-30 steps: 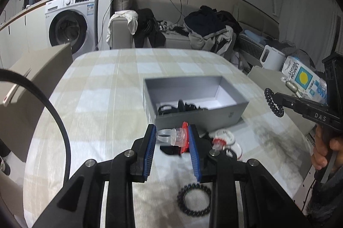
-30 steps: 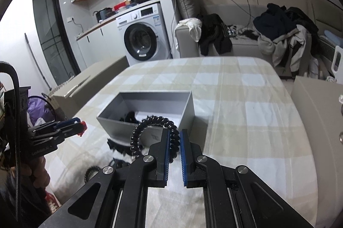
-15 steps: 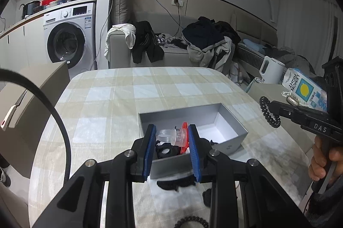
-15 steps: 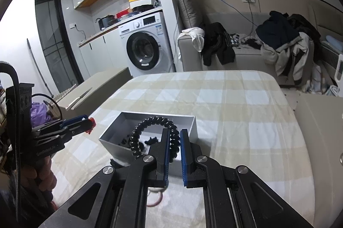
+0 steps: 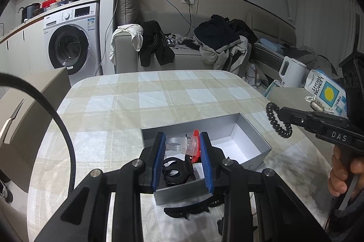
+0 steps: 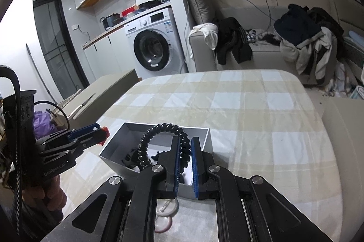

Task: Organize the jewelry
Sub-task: 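Carry the coil hair tie and plastic piece over the grey box with both tools, then open both tools to release the items into the grey box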

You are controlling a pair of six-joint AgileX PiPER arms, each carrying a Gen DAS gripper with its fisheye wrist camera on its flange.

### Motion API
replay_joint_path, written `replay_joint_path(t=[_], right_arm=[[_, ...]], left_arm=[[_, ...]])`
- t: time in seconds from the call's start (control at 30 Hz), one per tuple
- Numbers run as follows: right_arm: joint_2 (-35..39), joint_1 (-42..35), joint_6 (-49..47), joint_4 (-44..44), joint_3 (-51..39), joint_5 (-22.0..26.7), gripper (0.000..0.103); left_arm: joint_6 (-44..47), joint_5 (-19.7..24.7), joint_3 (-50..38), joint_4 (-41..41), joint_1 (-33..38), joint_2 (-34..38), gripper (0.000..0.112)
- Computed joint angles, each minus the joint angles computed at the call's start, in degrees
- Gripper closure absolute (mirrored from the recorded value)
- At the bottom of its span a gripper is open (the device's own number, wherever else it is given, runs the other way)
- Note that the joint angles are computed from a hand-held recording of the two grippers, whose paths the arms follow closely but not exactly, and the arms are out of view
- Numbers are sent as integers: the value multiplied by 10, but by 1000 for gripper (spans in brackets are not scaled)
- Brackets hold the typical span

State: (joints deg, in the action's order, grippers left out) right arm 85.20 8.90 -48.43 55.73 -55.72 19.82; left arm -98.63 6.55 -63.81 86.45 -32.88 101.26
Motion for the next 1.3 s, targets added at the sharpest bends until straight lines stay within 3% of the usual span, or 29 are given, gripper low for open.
replay_joint_path(t=[0.27,0.53,0.97,1.13,1.3], right_arm=[[43,12,22,-19,-26,-2,95],[85,31,73,-73,-49,-9,95],[117,70,214,-231,-67,-46,95],[121,81,238,-259,-71,-45,95],[125,86,233,-255,-76,-34,94]], left_arm=[[91,-6,-25,-92,2,32,88],[278,4,-50,-270,1,59,88],[398,16,-71,-378,-3,81,88],[395,20,-71,-367,-8,80,88],[472,16,-76,-444,-4,85,88]])
